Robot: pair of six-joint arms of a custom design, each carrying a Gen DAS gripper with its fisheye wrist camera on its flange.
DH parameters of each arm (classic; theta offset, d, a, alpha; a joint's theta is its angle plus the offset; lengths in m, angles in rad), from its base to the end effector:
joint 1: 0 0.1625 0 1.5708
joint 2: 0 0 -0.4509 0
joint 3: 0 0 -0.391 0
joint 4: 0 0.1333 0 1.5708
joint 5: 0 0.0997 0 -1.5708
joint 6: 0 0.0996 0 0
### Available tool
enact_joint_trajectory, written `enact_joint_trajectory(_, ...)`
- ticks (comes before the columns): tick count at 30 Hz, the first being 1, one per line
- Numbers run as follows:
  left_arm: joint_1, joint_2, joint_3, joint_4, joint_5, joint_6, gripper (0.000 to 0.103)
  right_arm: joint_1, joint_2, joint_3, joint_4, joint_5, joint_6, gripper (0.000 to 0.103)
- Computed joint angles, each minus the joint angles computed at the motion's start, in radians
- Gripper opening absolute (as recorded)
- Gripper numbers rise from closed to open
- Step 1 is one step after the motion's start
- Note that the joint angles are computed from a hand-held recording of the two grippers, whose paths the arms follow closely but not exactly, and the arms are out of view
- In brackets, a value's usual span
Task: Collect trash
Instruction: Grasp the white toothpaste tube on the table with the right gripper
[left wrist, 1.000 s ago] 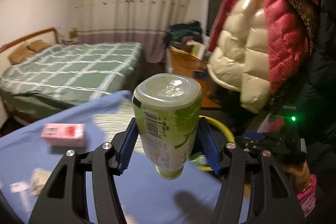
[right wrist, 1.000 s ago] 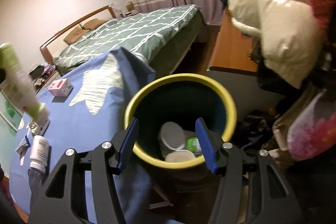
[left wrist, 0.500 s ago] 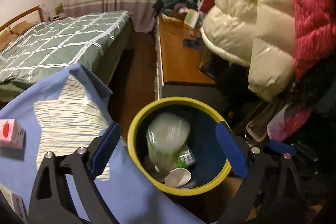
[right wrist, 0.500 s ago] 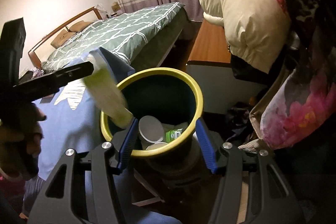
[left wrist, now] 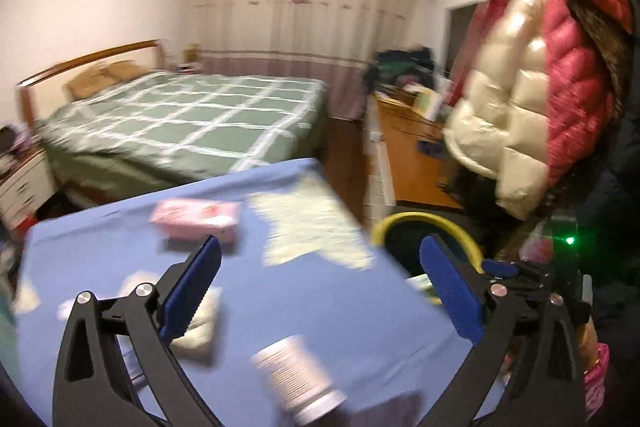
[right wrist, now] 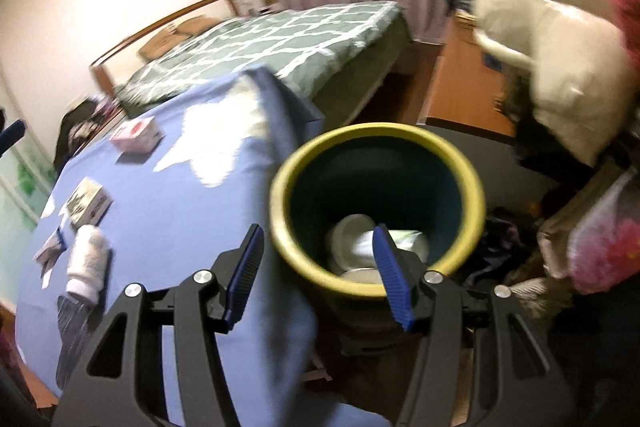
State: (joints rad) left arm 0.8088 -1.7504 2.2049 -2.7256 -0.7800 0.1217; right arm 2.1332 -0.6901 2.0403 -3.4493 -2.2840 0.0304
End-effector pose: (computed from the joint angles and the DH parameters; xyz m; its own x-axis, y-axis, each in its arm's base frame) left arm -0.1231 -0.4246 0.4452 -0.7549 0.2201 -0.6178 0.6241 0.5304 -0.5737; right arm 0.3548 -0.4352 0.0532 -0.8293 -0.1020 0.5495 -0.4355 0.7341 -0.5210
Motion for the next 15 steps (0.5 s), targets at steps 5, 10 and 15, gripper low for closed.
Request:
enact_joint_trajectory(5,-0.032,-0.235,0.043,0.157,0.185,-0.094,0.098,0.05,0.076,-0.119,0.122,0.071,-0.035,0.054)
enact_joint_trajectory(10,-0.099,-0.449,0.046,0.399,0.377,-0.214,0.098,0.11,0.17,-0.249,0.226,0.157,-0.09,0.054)
enact_joint_trajectory(15,-0.193,-0.637,0.006,0.756,0.523,-0.413,0.098,0.167,0.265,-0.392,0.369,0.267,-0.139,0.054)
